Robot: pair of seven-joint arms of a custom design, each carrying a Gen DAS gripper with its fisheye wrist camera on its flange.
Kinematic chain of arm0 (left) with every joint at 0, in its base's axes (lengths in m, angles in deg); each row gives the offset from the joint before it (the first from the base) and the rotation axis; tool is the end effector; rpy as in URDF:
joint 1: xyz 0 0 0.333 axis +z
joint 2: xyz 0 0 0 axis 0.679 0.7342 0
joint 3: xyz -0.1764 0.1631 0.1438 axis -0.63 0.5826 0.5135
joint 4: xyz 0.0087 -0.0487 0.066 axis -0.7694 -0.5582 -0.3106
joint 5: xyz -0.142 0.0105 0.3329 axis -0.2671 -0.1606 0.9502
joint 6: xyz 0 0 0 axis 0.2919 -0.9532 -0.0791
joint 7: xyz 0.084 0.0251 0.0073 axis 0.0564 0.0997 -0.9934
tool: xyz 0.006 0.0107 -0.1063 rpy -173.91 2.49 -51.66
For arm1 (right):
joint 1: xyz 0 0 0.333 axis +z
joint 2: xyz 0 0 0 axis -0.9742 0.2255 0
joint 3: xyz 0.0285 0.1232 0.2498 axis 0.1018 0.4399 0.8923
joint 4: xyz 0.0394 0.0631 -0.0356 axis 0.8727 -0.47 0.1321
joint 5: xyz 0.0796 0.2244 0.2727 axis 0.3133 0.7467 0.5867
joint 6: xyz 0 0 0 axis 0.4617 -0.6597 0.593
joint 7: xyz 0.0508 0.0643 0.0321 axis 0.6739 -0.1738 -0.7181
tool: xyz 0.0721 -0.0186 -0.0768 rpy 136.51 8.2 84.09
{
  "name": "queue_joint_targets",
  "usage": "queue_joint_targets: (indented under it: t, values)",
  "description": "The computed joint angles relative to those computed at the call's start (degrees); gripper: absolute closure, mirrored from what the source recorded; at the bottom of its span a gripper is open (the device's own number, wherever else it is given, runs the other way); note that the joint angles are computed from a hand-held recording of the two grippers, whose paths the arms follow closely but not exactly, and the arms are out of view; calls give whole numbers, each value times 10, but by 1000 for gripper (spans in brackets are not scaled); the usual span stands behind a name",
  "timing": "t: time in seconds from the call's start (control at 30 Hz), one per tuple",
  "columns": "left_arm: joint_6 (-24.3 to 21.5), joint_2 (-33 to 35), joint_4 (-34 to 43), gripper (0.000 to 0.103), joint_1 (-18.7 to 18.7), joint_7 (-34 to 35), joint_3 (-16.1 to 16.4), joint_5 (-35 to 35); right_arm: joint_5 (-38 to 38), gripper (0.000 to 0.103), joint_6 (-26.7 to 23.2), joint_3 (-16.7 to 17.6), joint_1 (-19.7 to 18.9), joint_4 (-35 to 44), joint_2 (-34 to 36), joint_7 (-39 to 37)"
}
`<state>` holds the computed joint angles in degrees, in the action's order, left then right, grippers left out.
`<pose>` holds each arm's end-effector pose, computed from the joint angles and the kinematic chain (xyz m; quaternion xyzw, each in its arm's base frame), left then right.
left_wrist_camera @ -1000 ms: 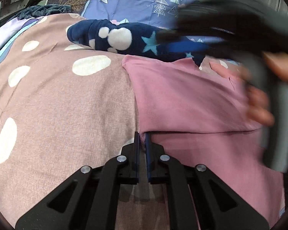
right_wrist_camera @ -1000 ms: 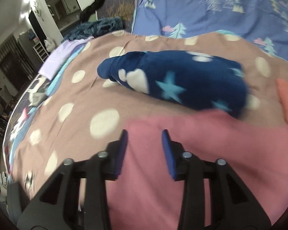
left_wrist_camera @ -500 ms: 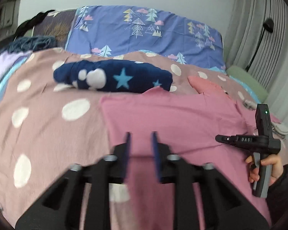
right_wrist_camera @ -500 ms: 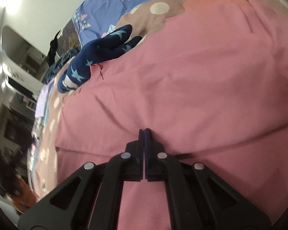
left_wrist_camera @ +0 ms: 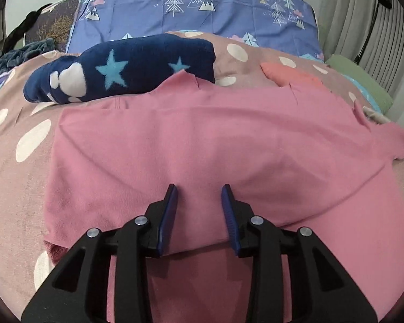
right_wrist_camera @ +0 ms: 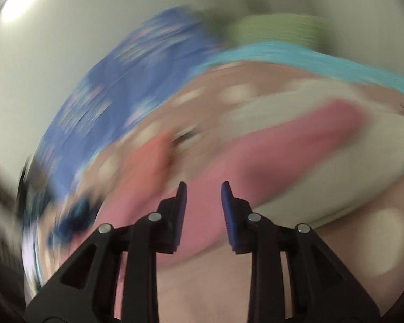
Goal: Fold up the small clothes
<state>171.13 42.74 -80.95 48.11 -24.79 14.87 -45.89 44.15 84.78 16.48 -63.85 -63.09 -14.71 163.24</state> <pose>0.4793 -0.0286 0.4829 -0.7893 0.5045 -0.2358 0.2584 0.6253 0.1362 0.5926 -0.5045 0.7440 -0.1366 0.4164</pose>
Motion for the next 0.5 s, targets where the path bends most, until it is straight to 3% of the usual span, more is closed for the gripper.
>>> queue_joint_targets:
  t: [0.07,0.17,0.27,0.37,0.43,0.5]
  values:
    - [14,-5,-10,66,-6,9,9,-15,32,73,0,-24,-26,-10,0,64]
    - [18,-1,-7,64,-7,18,9,-24,130,71,24,-8,-72,-18,14,32]
    - [4,5,4,63,-1,12,-1,-11,162,70,50,-2,-75,-26,23,35]
    - [6,5,4,63,-4,15,3,-15,140,66,84,-15,-58,-30,30,73]
    - [17,2,-2,62,-10,26,12,-29,100,99,89,-32,-44,0,54,105]
    - [28,0,-9,60,-14,38,18,-45,66,100,89,-50,-30,39,79,141]
